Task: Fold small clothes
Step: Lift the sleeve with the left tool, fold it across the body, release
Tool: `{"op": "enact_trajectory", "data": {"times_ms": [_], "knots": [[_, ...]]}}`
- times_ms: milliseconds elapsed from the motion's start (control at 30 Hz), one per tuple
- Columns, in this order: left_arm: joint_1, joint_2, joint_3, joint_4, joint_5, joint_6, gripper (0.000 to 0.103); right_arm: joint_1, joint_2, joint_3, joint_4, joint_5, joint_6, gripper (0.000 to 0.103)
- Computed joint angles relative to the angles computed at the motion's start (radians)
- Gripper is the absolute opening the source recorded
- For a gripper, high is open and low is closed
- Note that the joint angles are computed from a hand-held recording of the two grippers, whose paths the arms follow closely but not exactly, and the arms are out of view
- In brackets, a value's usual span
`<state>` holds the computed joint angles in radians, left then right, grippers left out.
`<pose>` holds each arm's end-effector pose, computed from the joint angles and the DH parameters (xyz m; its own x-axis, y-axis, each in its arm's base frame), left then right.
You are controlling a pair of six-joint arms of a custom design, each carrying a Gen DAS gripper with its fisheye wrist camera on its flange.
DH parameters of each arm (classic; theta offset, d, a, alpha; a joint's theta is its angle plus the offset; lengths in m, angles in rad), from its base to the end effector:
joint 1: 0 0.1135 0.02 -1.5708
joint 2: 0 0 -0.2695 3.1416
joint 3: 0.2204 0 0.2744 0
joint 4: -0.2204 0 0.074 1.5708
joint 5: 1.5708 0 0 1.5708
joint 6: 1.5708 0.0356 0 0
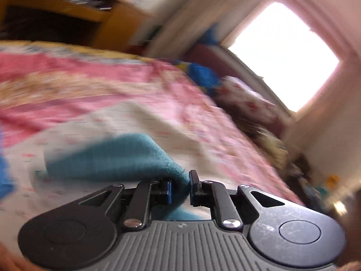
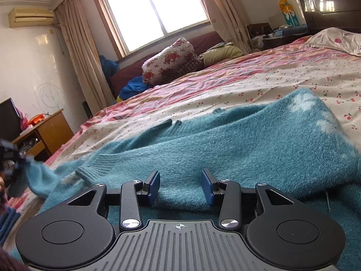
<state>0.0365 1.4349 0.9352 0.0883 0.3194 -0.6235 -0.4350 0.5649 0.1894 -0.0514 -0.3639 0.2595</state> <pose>0.3462 0.0015 0.2618 -0.4721 -0.5720 -0.6708 -0.0280 0.7703 -0.6371 0.1515 -0.0564 0.1710 -0.3372 0.4211 -0.8420 0.1930 0.9063 0.3760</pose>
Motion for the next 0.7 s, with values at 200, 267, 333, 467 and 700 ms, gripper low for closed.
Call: {"op": "enact_trajectory", "data": {"times_ms": [200, 267, 333, 467, 700], "knots": [[-0.315, -0.098, 0.040, -0.072, 0.047, 0.115, 0.019, -0.031, -0.015, 0.005, -0.019, -0.054, 0.004, 0.050], [-0.433, -0.090, 0.062, -0.134, 0.052, 0.182, 0.020, -0.070, -0.050, 0.013, -0.074, -0.088, 0.011, 0.050], [-0.540, -0.061, 0.087, -0.218, 0.013, 0.285, 0.024, -0.144, -0.124, 0.014, -0.162, -0.158, -0.006, 0.050], [-0.668, -0.043, 0.058, -0.322, -0.120, 0.392, 0.032, -0.273, -0.180, 0.036, -0.282, -0.280, -0.085, 0.050], [-0.579, -0.316, -0.216, -0.287, -0.137, 0.395, 0.036, -0.350, -0.163, 0.088, -0.371, -0.320, -0.100, 0.051]]}}
